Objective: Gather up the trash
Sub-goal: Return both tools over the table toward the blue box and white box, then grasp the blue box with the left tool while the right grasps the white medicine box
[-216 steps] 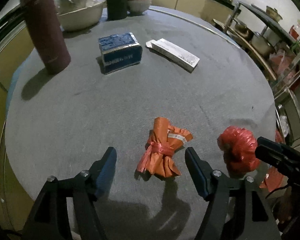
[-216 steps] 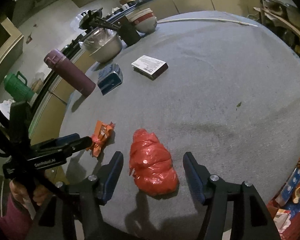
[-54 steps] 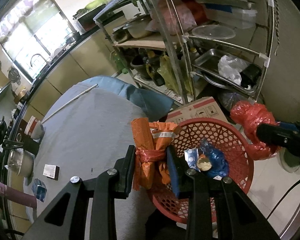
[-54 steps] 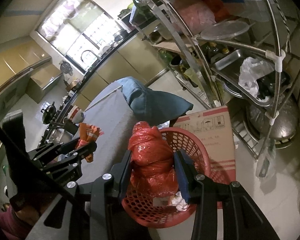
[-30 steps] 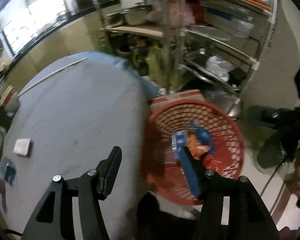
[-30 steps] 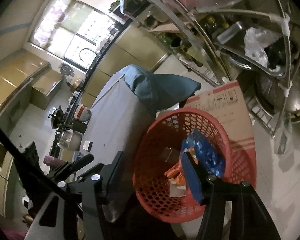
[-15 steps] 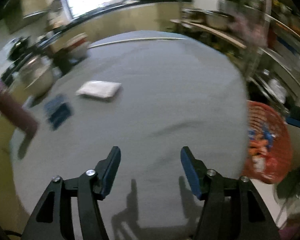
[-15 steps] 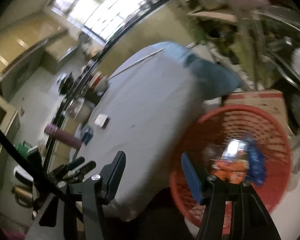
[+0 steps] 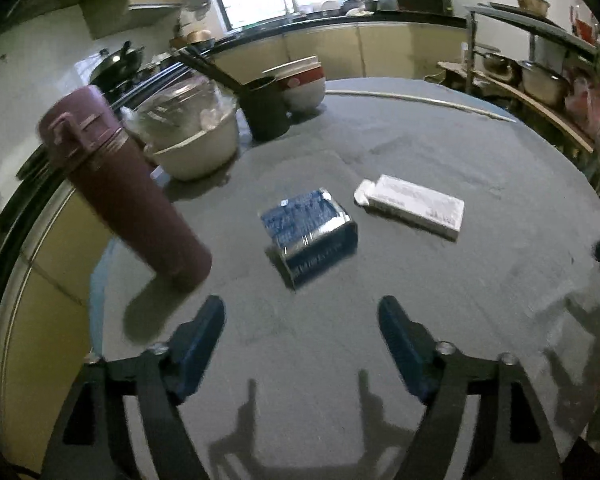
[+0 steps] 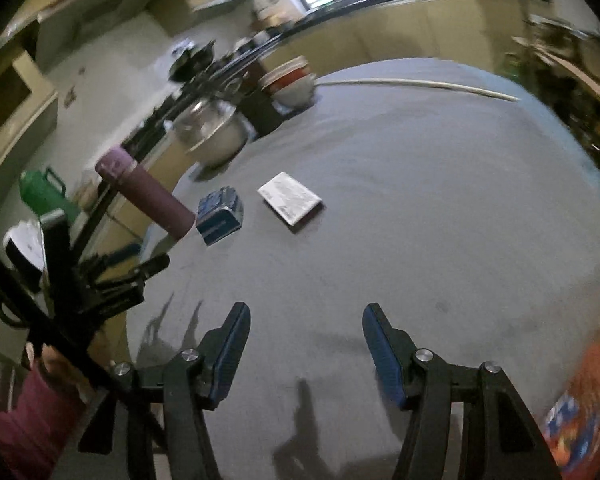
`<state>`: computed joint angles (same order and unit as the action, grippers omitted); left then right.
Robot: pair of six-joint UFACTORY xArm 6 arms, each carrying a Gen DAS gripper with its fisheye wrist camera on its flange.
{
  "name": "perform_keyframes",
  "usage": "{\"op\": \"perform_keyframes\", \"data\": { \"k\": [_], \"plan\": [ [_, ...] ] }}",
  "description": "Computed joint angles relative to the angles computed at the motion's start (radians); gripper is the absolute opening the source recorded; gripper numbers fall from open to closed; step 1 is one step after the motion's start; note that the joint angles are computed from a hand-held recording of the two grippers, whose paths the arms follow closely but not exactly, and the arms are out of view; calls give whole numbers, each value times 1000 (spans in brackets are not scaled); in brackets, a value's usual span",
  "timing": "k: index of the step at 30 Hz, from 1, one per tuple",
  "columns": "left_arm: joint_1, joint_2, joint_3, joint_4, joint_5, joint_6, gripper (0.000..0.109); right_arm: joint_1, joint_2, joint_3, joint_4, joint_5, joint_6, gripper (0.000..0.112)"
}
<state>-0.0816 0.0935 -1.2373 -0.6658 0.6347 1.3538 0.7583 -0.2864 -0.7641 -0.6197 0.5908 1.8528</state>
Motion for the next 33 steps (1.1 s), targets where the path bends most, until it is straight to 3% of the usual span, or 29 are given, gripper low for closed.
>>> {"op": "perform_keyframes", "data": {
  "k": [4, 6, 10, 13, 20, 21, 24, 27, 29, 30, 33],
  "plan": [
    [-3, 103, -144, -3, 124, 98, 81, -128, 114, -32, 101, -150, -266, 64],
    [-13, 154, -209, 8, 147, 145, 81, -174, 183, -75, 183, -176, -437, 70],
    [-29, 238, -334, 23, 199, 190, 81, -238, 278, -133, 329, -228, -672, 70],
    [-32, 311, -463, 48, 310, 198, 82, -262, 346, -192, 421, -211, -826, 70],
    [-53, 454, -676, 128, 449, 180, 82, -299, 478, -332, 621, -102, -1150, 70],
    [-53, 471, -703, 139, 483, 188, 82, -301, 490, -349, 627, -76, -1177, 70],
    [-60, 476, -691, 147, 466, 228, 82, -303, 538, -409, 647, -4, -1226, 70],
    [-66, 494, -694, 178, 466, 238, 82, -295, 554, -429, 588, 6, -1207, 70],
    [-67, 496, -682, 180, 456, 245, 82, -285, 560, -443, 511, 32, -1153, 65],
    [-68, 497, -677, 184, 458, 243, 82, -283, 561, -448, 485, 40, -1134, 54],
    [-63, 491, -662, 167, 454, 219, 77, -275, 536, -415, 468, 18, -1071, 53]
  ]
}}
